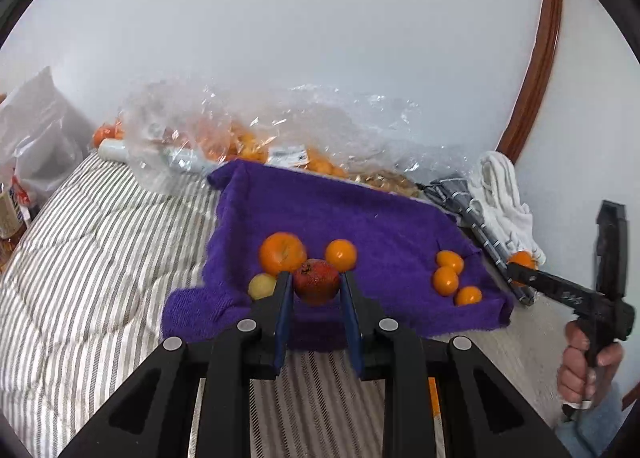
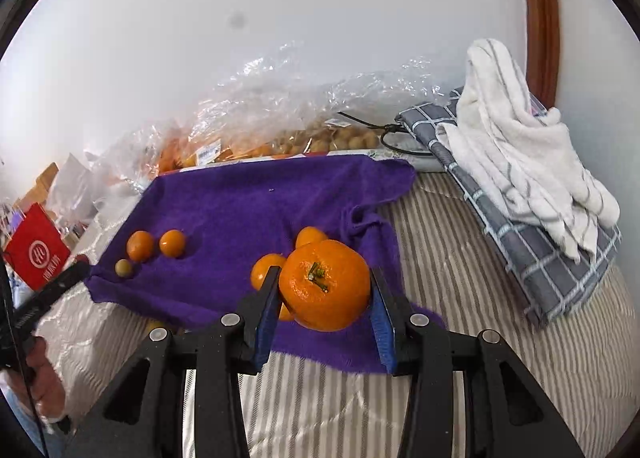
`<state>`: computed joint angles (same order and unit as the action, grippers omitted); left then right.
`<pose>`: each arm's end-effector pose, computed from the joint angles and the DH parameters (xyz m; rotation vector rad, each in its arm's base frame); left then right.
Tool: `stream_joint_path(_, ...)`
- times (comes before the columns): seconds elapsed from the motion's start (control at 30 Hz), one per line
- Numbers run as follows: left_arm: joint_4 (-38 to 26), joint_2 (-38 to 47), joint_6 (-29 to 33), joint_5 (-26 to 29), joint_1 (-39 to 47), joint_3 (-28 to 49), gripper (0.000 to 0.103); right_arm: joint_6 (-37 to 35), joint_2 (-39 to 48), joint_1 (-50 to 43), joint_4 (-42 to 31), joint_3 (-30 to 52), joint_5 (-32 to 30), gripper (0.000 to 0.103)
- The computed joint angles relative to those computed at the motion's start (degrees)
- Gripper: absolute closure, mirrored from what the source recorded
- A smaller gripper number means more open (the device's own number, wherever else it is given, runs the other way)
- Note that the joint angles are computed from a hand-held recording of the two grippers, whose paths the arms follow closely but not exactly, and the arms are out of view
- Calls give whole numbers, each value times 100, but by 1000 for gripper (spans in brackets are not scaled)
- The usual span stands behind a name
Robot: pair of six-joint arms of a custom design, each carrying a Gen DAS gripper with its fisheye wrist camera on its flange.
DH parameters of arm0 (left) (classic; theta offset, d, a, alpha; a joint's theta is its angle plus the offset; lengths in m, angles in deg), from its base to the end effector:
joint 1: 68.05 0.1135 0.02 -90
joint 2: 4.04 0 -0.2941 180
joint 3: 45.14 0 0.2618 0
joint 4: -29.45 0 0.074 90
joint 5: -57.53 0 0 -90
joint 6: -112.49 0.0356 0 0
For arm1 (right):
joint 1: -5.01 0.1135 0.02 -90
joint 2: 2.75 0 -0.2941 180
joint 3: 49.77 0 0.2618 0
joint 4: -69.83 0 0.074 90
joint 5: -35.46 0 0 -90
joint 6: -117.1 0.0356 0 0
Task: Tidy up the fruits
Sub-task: 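Lower the large orange onto the towel with the right tool while the left tool releases the red fruit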
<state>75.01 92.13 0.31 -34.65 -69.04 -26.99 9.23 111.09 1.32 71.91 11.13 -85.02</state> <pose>0.1984 -0.0021 0.0910 -0.4161 2.1025 -0.1964 0.3631 -0.0053 0.0924 -0.5136 2.2935 0.4705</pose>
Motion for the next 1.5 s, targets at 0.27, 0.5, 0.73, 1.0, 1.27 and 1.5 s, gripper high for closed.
stream_joint_path(0.27,-2509,125,18,-693,-479,1571,80,153,660,266,-156,694,112,61)
stream_joint_path(0.5,-2397,774,111,-1187,-761,1830,80,103,996,309,-200,832,141,61)
stream_joint_path(0.73,-2351,974,243,-1295,-911,1847,80,146,997,401,92,690,299,61)
stream_joint_path(1.0,-2355,892,113,-1130,-848,1784,80,110,975,376,412,506,286,61)
stream_joint_path(1.27,-2215,932,124,-1110,-852,1735,78,36,875,349,481,353,219,53)
stream_joint_path(1.5,-1899,784,33,-833,-723,1516,62,-20,314,317,467,-157,350,50)
